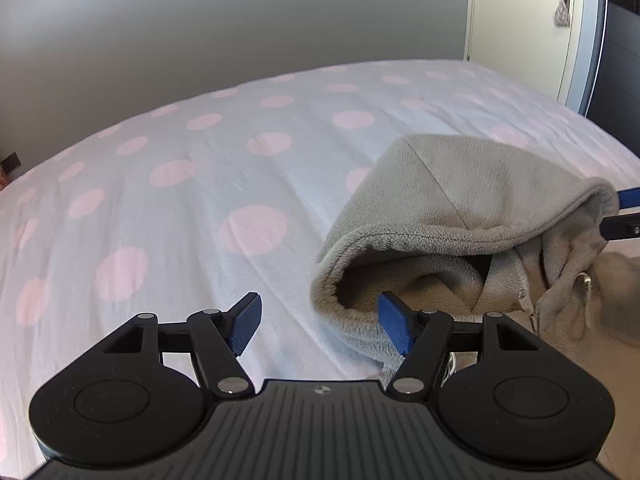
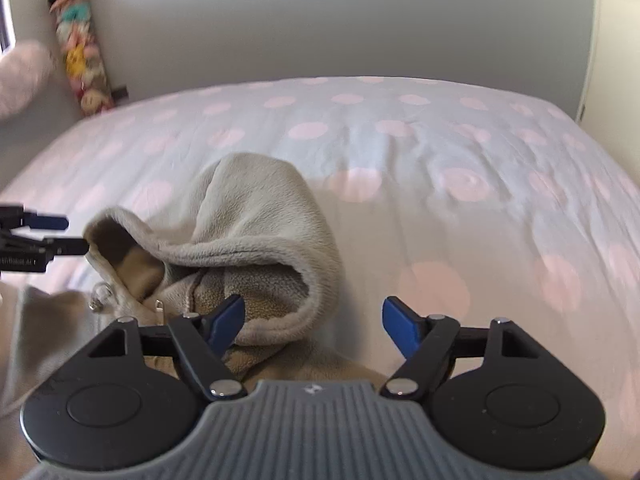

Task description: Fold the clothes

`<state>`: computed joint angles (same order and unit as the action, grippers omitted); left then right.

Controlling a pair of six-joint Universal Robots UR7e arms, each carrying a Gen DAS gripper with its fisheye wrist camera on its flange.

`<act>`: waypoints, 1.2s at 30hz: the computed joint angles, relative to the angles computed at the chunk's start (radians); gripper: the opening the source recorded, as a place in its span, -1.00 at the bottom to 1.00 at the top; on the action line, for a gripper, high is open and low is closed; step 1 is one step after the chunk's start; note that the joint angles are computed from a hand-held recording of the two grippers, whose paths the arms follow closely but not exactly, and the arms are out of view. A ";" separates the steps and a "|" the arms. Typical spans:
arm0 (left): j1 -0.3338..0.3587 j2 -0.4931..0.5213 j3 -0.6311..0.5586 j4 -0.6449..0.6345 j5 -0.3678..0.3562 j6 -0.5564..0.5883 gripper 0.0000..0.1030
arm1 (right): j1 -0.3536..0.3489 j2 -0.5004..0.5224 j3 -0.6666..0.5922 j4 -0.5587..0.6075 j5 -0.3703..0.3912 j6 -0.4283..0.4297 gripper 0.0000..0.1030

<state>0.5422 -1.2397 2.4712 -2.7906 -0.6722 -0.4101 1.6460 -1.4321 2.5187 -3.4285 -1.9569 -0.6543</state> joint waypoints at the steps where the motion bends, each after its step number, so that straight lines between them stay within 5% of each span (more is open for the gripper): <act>1: 0.009 0.024 -0.010 -0.017 0.004 0.007 0.23 | 0.006 0.034 -0.018 -0.011 -0.017 -0.007 0.52; 5: 0.040 0.100 -0.038 -0.068 0.030 0.026 0.17 | 0.009 0.117 -0.082 -0.021 -0.047 -0.003 0.50; 6: 0.049 0.104 -0.050 -0.042 0.027 0.010 -0.20 | 0.009 0.131 -0.093 -0.020 -0.053 -0.003 0.37; 7: 0.057 0.107 -0.063 -0.016 0.024 -0.006 -0.50 | 0.009 0.138 -0.096 -0.014 -0.059 -0.010 -0.05; 8: 0.059 0.109 -0.068 -0.002 0.029 -0.020 -0.80 | 0.010 0.144 -0.099 -0.007 -0.066 -0.017 -0.26; 10: 0.044 0.105 -0.052 -0.048 0.060 -0.012 -0.82 | 0.024 0.171 -0.086 -0.096 -0.098 -0.086 -0.68; 12: -0.006 0.096 0.003 -0.222 0.097 0.078 -0.82 | 0.043 0.202 -0.065 -0.243 -0.127 -0.184 -0.72; 16: -0.162 0.044 0.118 -0.412 0.161 0.201 -0.83 | 0.047 0.159 0.010 -0.463 -0.074 -0.237 -0.73; 19: -0.236 -0.032 0.164 -0.261 0.164 0.161 -0.83 | 0.040 0.102 0.067 -0.496 -0.056 -0.266 -0.72; 24: -0.216 -0.012 0.180 -0.052 0.101 0.087 -0.83 | 0.000 0.152 0.118 -0.533 -0.129 -0.337 -0.71; 28: -0.123 0.063 0.146 -0.010 0.026 0.050 -0.83 | -0.059 0.234 0.123 -0.538 -0.166 -0.370 -0.71; 31: -0.115 0.051 0.140 0.010 0.013 0.053 -0.79 | -0.079 0.213 0.123 -0.487 -0.150 -0.347 -0.70; 33: -0.123 -0.023 0.127 0.112 -0.009 0.040 -0.56 | -0.073 0.125 0.117 -0.347 -0.146 -0.303 -0.57; 34: -0.131 -0.064 0.123 0.160 -0.017 0.035 -0.46 | -0.066 0.072 0.114 -0.275 -0.149 -0.279 -0.30; 36: -0.157 -0.153 0.135 0.212 -0.029 0.033 0.05 | -0.055 -0.045 0.113 -0.144 -0.141 -0.241 -0.02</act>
